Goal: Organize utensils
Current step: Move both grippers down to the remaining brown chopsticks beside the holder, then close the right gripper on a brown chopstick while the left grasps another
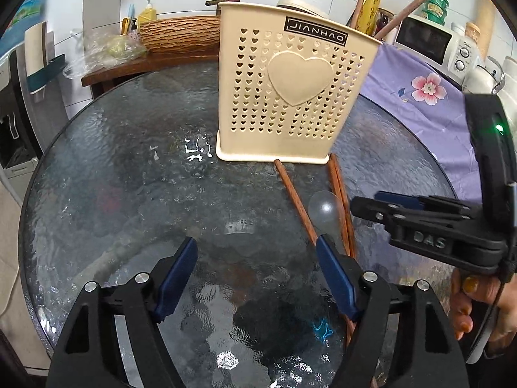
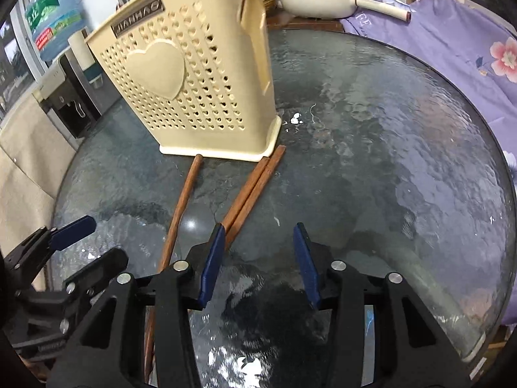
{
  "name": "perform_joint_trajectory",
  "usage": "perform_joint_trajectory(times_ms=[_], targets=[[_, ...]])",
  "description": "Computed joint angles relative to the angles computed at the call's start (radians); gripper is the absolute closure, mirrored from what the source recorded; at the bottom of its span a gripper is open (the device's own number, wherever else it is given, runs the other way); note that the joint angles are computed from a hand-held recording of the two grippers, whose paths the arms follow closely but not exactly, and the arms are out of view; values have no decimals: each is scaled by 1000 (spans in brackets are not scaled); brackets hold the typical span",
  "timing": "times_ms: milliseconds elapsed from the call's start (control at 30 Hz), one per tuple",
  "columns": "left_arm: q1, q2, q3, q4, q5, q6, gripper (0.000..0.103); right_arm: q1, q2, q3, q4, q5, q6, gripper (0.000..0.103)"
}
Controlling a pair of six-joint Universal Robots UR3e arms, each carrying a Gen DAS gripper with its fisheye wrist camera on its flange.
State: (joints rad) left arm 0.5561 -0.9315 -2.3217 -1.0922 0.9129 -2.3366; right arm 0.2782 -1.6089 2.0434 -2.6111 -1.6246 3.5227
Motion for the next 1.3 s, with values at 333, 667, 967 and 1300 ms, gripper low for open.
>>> perform_joint_trajectory(times_ms=[333,667,967,1300], targets=[[-1,0,-8,3,12,3,30,3,63,-105,87,6,-20,68],[-32,-64,20,63,33,-35,30,-24,97,-184,160,14,-37,80],[-150,-268,132,202,88,-165,39,-26,177,-270,175,-7,-46,89],[-321,-476,264,316,178,-313,42,-95,83,-152,146,65,-109,90]])
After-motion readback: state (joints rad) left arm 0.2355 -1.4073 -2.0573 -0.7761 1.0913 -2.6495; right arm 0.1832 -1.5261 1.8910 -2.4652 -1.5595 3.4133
